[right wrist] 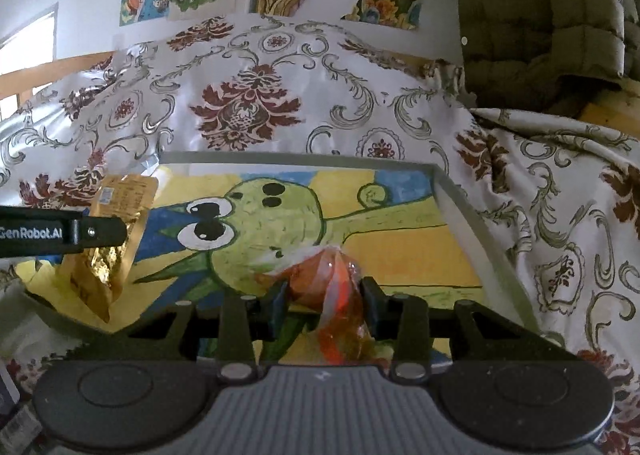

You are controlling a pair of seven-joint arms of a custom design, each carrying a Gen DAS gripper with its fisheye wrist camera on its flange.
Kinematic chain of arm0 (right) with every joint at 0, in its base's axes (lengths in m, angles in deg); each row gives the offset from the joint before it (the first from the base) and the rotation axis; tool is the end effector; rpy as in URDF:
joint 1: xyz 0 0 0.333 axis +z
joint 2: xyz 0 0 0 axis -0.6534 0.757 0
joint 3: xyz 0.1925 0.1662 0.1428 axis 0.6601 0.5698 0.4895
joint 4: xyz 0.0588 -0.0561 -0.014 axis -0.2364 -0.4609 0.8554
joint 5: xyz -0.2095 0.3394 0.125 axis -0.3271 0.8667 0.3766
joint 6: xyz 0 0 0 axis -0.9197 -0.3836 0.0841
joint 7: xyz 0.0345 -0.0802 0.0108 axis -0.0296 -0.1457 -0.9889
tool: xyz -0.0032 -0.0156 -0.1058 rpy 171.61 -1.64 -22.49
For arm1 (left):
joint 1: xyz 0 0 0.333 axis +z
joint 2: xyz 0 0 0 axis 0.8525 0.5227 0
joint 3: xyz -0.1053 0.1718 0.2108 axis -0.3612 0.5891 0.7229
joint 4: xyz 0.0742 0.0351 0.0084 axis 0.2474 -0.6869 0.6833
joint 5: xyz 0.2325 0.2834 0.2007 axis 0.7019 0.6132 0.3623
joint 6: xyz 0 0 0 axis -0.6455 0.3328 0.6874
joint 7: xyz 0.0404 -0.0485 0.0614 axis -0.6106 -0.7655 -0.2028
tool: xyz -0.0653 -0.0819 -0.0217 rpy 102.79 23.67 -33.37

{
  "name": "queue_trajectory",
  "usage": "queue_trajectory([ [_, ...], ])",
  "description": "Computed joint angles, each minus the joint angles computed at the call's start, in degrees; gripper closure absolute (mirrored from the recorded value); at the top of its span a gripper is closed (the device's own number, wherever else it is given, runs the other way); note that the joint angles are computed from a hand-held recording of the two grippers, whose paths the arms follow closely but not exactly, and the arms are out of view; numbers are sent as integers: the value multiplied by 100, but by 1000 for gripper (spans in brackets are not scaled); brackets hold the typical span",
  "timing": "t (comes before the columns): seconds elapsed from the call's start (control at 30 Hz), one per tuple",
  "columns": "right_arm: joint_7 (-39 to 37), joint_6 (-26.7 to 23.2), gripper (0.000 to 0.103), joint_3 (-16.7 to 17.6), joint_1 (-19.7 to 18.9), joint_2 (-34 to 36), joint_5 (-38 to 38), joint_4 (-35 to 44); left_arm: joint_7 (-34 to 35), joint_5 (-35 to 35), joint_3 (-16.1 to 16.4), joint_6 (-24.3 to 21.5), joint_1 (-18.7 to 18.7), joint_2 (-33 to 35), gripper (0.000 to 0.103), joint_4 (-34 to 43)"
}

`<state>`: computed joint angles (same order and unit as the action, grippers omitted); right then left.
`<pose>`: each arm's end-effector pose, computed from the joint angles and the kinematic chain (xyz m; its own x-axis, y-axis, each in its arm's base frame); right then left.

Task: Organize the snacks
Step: 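Carry both packets over the grey tray and open both grippers to drop them inside, then raise both open tools away from the grey tray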

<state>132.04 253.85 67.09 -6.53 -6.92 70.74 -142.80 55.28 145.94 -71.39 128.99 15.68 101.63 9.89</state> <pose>0.7010 0.3267 0.2440 0.3832 -0.9190 0.0921 -0.4286 -0.2653 -0.8637 0.6559 -0.4929 0.2569 0.2703 -0.9433 0.1926 -0.4747 -0.3046 -0.8257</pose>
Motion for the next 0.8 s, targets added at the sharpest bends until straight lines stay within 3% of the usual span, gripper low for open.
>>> queue_trajectory([
  [0.1, -5, -54, 57, -157, 138, -7, 56, -16, 123, -168, -96, 13, 69, 68, 63, 95],
  [0.27, 4, -136, 48, -88, 84, -115, -34, -111, 319, -323, -103, 12, 53, 116, 61, 176],
  [0.4, 77, -101, 39, -102, 81, -269, -23, -287, 188, -317, -44, 65, -24, -49, 45, -26],
  [0.47, 99, -42, 28, -16, 6, -417, -30, -437, -6, -204, 16, 50, -112, -232, 37, -251],
  [0.7, 68, 494, 10, 208, -138, -1150, 241, -1306, -587, 430, -67, -442, -361, -1002, 3, -1061],
  [0.8, -91, 816, 1, 202, -75, -1488, 552, -1748, -785, 723, -214, -631, -391, -1347, 2, -1440],
])
